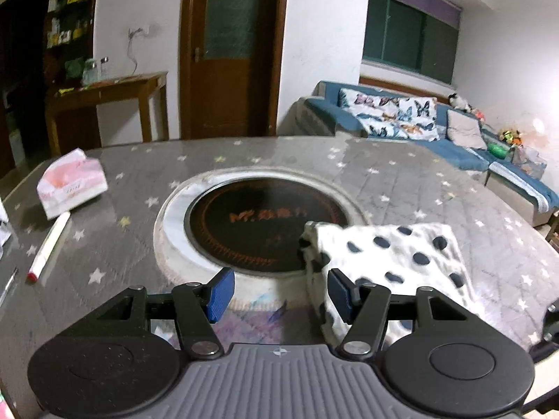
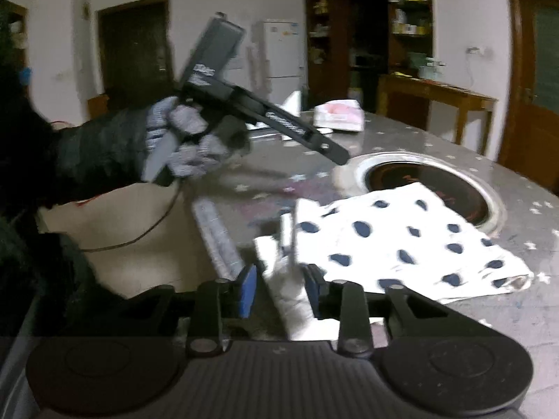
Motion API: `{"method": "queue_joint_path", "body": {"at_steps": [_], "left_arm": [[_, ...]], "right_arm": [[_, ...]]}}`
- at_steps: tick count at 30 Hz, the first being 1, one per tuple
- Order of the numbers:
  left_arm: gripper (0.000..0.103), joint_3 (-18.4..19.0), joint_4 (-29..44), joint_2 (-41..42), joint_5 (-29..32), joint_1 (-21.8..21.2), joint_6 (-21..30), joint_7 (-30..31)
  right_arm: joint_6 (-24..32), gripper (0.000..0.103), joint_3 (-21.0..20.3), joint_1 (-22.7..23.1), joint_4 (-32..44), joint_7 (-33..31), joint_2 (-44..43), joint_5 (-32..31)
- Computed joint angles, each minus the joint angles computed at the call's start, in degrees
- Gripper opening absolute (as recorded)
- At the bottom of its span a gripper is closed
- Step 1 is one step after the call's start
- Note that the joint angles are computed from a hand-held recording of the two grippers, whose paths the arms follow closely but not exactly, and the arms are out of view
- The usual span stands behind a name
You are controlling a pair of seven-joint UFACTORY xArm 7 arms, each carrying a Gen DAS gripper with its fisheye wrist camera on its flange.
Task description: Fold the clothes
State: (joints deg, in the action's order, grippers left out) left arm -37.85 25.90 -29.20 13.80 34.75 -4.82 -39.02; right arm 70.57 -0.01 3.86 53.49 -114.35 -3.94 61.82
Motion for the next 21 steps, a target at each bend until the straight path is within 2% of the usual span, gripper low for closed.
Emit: {"method": "queue_joint_path", "body": {"at_steps": [3, 13, 16, 21], "left_arm": [[0.062, -0.3, 0.6, 0.3, -0.3, -0.4, -1.3, 0.3], [0.062, 0.6, -0.5, -0.7, -2.7, -3.1, -0.9, 1.8], [0.062, 1.6, -1.1, -0.3, -2.8, -4.0, -0.9, 1.7], [0.062, 2.8, -1.7, -0.1, -3.1, -5.2, -1.3, 1.9]], "right_arm": [[-2.3, 0.032, 0.8, 0.8, -0.3, 1.4, -0.3, 2.3], [-20.2, 0.034, 5.6, 8.9, -3.9, -5.2, -1.1, 7.3], [-22.9, 0.037, 6.1, 10.5, -3.7, -4.5, -0.4, 7.7], [-24.8, 0.033, 6.5, 11.7, -3.1, -2.5, 0.8, 7.3]]}}
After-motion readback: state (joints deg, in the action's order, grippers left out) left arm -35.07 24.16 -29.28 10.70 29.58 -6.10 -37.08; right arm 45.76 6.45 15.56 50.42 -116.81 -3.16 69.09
